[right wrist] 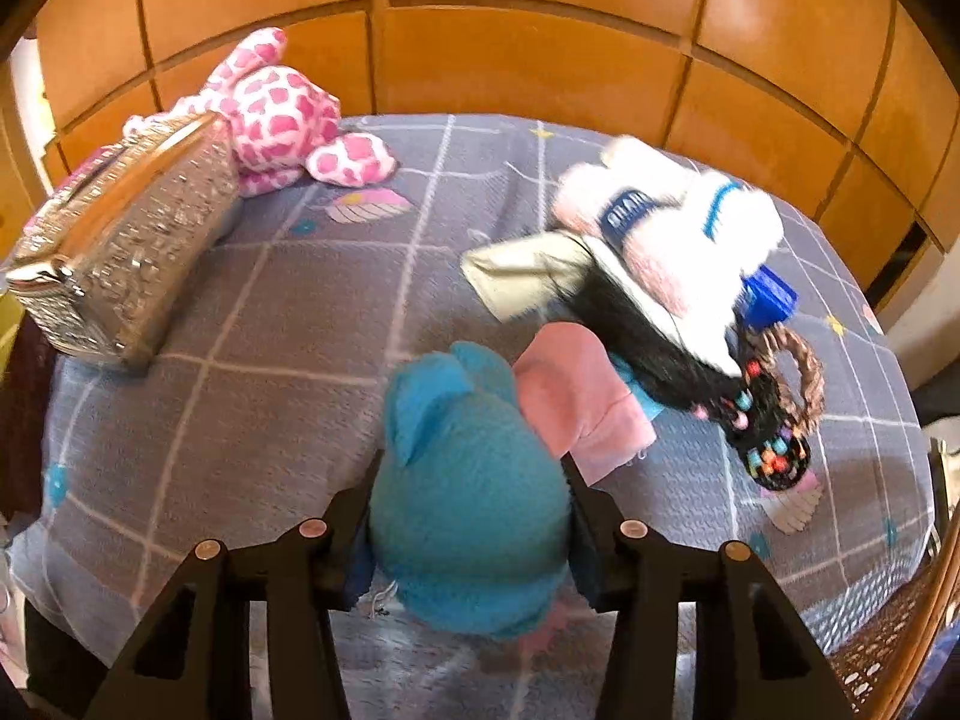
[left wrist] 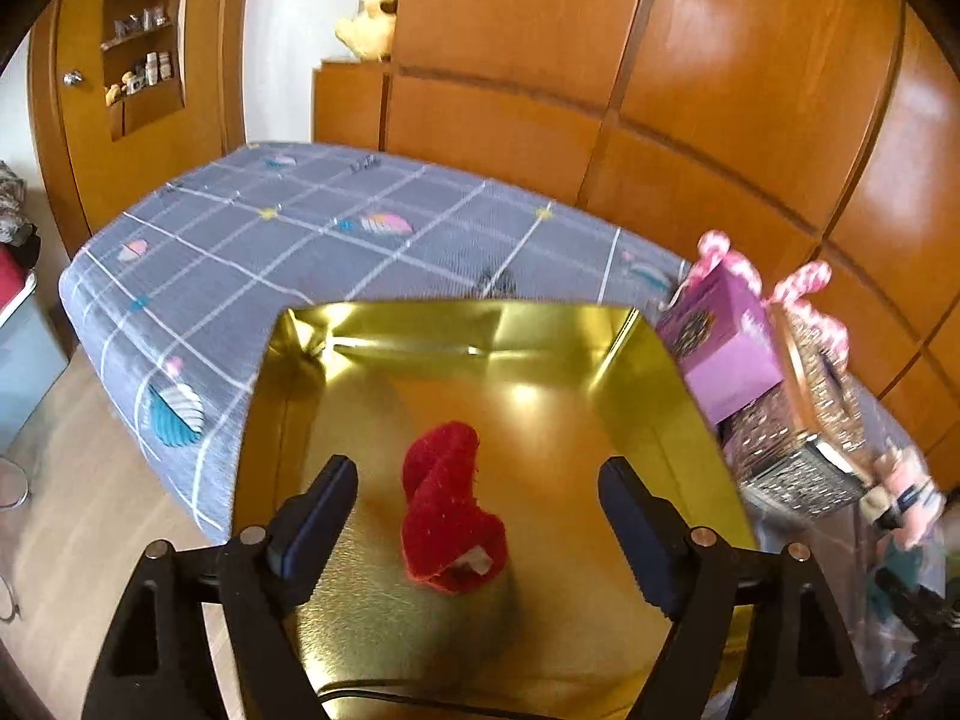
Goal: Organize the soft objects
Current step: 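Carry the red sock with the left tool over the gold tray and release it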
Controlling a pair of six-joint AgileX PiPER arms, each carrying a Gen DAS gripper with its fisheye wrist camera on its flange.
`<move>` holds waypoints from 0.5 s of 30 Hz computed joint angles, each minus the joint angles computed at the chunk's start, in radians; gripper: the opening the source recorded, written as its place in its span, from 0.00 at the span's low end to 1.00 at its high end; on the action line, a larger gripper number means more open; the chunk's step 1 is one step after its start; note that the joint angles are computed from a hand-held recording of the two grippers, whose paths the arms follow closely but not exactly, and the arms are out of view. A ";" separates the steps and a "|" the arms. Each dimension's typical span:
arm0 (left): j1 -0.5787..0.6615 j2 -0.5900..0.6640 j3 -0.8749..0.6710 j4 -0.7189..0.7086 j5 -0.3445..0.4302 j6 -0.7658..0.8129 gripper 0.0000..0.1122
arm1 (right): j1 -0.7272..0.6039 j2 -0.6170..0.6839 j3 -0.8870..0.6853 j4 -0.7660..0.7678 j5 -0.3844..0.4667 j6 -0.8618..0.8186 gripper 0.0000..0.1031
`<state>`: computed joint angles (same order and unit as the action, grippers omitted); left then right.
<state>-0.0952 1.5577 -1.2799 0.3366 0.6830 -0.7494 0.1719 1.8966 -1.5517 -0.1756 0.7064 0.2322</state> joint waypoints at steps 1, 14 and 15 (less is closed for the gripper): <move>0.001 -0.011 -0.009 -0.003 0.012 0.008 0.74 | 0.008 0.001 -0.008 0.003 -0.002 -0.006 0.49; -0.117 -0.204 0.041 0.431 0.202 -0.344 0.83 | 0.167 -0.063 -0.087 0.417 -0.092 -0.449 0.49; -0.137 -0.203 0.054 0.469 0.210 -0.382 0.84 | 0.182 -0.049 -0.117 0.471 -0.079 -0.502 0.49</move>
<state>-0.2320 1.3542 -1.2263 0.8055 0.8925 -1.1313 0.3541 1.8478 -1.6685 0.2955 0.6274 -0.2701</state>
